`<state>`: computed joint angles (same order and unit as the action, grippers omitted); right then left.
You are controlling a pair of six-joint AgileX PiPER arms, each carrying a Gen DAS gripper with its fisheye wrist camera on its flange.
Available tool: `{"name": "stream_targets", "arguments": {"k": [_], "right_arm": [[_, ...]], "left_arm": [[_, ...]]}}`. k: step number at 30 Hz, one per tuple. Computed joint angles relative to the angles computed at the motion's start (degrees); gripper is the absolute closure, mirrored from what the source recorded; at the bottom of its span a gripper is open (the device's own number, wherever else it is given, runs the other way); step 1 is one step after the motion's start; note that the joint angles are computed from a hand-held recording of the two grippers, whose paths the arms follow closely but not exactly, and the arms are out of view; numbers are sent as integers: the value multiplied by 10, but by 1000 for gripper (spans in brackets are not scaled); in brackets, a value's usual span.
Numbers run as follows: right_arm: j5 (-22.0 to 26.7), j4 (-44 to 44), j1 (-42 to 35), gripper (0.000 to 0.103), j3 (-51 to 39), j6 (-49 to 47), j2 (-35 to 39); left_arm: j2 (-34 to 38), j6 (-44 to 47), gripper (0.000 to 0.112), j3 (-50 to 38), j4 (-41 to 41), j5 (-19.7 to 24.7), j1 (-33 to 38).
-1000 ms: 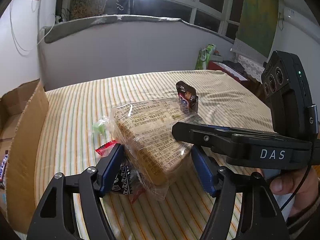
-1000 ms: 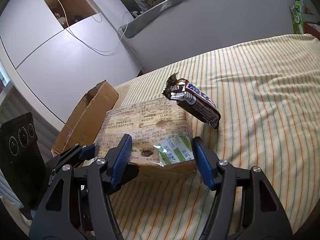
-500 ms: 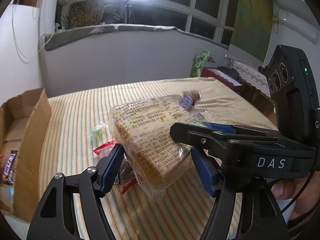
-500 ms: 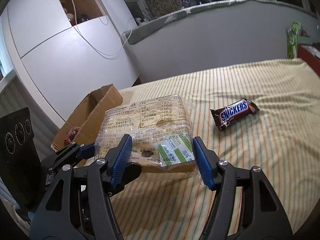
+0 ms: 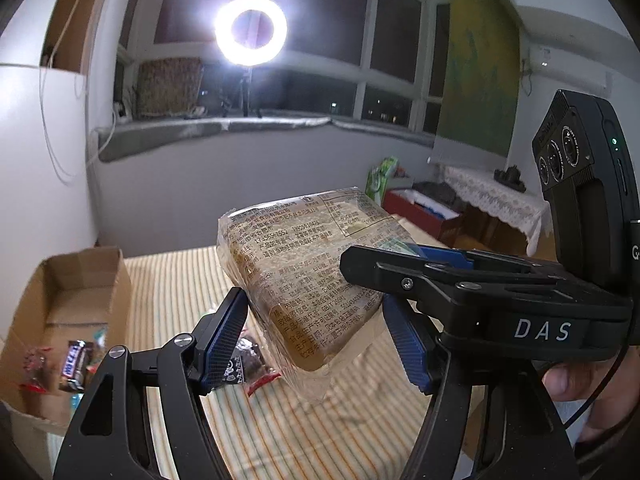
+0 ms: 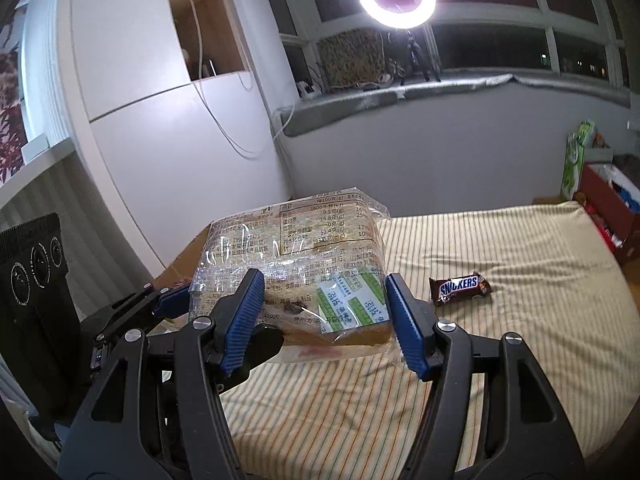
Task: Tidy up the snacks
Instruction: 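Lift the bread loaf with both grippers and carry it over the box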
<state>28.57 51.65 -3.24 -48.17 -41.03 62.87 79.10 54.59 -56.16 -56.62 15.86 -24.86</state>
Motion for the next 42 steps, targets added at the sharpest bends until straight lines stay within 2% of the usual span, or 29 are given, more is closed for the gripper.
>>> {"name": "stream_targets", "arguments": {"k": [7,12,18,21,23,29,33,37,42], "right_arm": [[-21,-132,67,38,4,145,-55],[-39,-273,145,38,-4,291,-66],[-57,-501,268,38,-44,527,-16],[-46,-616,334,38,-77,642,23],[-40,-662,368,38,-105,686,57],[-35,-692,435,38,-203,714,176],[-39,-651,449,38,-264,668,243],[-39,-612,448,38,-313,624,291],[-43,-537,422,38,-341,546,324]], "left_arm": [[-60,25,43,39,-26,-3,3],[-96,46,43,64,-51,6,22],[-124,90,43,88,-99,40,79],[-133,134,43,102,-145,75,132],[-133,163,43,108,-175,106,176],[-127,228,43,119,-220,207,324],[-110,253,43,120,-226,260,418],[-90,259,43,105,-220,273,462],[-61,258,42,81,-215,254,460]]}}
